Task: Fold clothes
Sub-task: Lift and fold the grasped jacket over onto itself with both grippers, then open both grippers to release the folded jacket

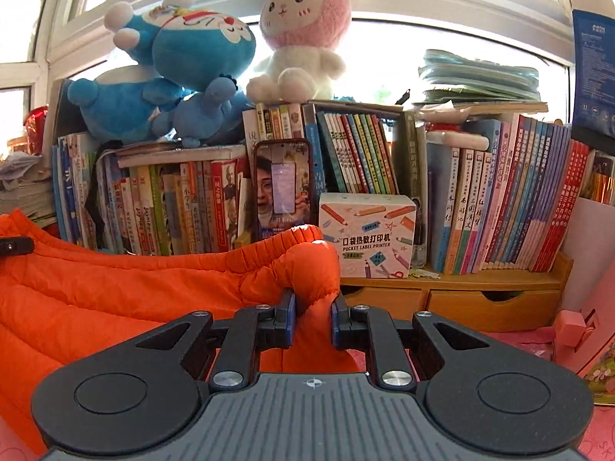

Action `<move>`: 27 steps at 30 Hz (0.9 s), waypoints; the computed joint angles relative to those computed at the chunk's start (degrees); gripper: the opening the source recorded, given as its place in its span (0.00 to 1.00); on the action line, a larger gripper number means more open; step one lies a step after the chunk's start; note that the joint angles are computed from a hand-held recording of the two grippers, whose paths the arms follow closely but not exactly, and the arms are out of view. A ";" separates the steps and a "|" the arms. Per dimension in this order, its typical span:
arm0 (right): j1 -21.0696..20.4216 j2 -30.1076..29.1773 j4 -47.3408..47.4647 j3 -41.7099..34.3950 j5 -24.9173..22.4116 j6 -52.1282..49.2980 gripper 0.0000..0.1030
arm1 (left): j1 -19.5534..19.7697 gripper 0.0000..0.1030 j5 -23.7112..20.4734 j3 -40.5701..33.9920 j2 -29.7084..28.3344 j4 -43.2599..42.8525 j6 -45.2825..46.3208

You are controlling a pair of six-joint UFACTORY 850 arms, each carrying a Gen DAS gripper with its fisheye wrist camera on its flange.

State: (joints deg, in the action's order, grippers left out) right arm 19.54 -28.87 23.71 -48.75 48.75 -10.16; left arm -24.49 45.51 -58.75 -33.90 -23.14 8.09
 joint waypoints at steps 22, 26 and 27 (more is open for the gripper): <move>0.74 -14.04 18.17 -8.99 0.24 -11.67 0.43 | -0.23 0.84 -1.03 -7.42 -5.90 -22.06 18.93; -1.89 -6.85 5.25 1.20 4.86 2.29 0.63 | -0.39 0.96 5.37 2.97 0.85 -15.83 14.77; -3.26 -4.75 0.32 4.17 5.59 7.69 0.65 | 0.11 0.96 5.60 6.11 2.76 -12.16 11.09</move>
State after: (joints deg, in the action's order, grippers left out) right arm 16.28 -33.62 24.03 -44.58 54.34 -2.47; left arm -24.38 51.11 -52.64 -31.14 -35.30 19.18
